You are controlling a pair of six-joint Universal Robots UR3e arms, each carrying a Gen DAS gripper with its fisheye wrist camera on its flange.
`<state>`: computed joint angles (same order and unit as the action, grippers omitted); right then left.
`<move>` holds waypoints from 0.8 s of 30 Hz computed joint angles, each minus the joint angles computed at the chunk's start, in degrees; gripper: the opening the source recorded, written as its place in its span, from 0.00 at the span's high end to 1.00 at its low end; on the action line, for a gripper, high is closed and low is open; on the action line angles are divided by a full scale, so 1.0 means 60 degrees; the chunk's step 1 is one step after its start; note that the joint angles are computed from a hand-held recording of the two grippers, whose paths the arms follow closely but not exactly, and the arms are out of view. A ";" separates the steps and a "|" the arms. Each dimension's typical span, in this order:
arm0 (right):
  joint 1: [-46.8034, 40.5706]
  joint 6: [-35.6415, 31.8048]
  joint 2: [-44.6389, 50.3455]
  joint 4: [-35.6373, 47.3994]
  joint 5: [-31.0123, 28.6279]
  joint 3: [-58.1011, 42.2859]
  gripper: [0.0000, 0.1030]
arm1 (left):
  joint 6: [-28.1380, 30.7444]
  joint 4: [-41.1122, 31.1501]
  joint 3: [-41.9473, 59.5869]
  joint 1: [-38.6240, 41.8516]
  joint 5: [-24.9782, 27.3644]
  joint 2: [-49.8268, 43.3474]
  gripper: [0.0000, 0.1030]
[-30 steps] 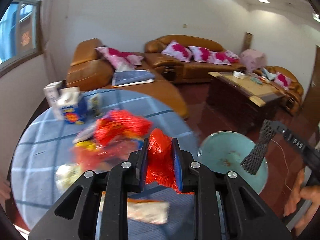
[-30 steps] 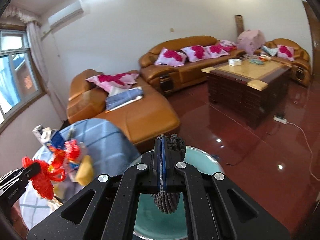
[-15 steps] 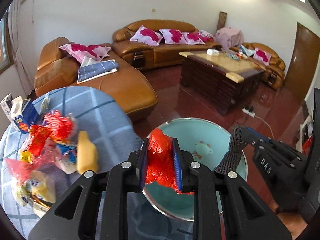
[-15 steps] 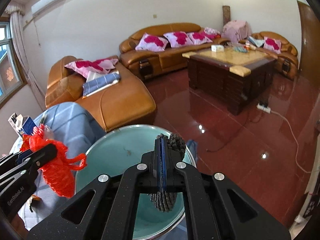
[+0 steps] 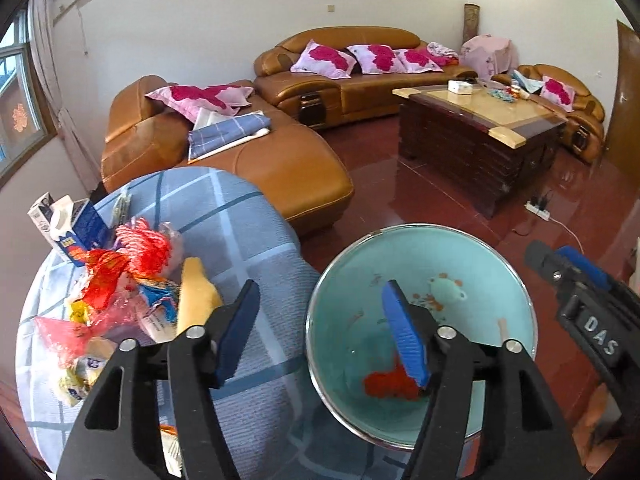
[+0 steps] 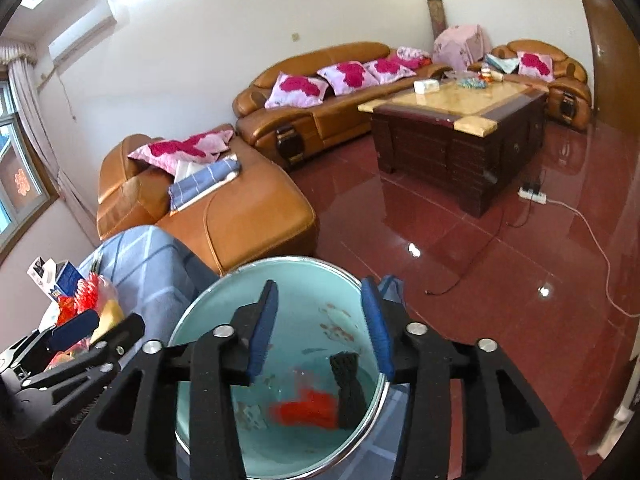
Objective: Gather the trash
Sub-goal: 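Carry both items over the teal bucket and open both tools to drop them, then grasp the yellow sponge with the right tool while the left tool grasps a clear plastic bag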
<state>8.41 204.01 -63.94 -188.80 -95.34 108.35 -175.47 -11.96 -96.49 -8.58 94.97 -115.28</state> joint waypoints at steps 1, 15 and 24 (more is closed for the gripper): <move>0.0008 0.0024 -0.0031 -0.0051 -0.0004 0.0017 0.47 | -0.0019 -0.0012 -0.0017 -0.0003 0.0046 0.0032 0.30; 0.0763 0.0273 -0.0324 0.0471 -0.0881 -0.0281 0.07 | -0.0126 0.0538 -0.1429 0.0803 0.0274 0.1288 0.11; 0.2002 0.0001 0.0351 0.0214 -0.2690 -0.1172 0.07 | -0.0091 0.0639 -0.2161 0.1508 -0.0003 0.1865 0.09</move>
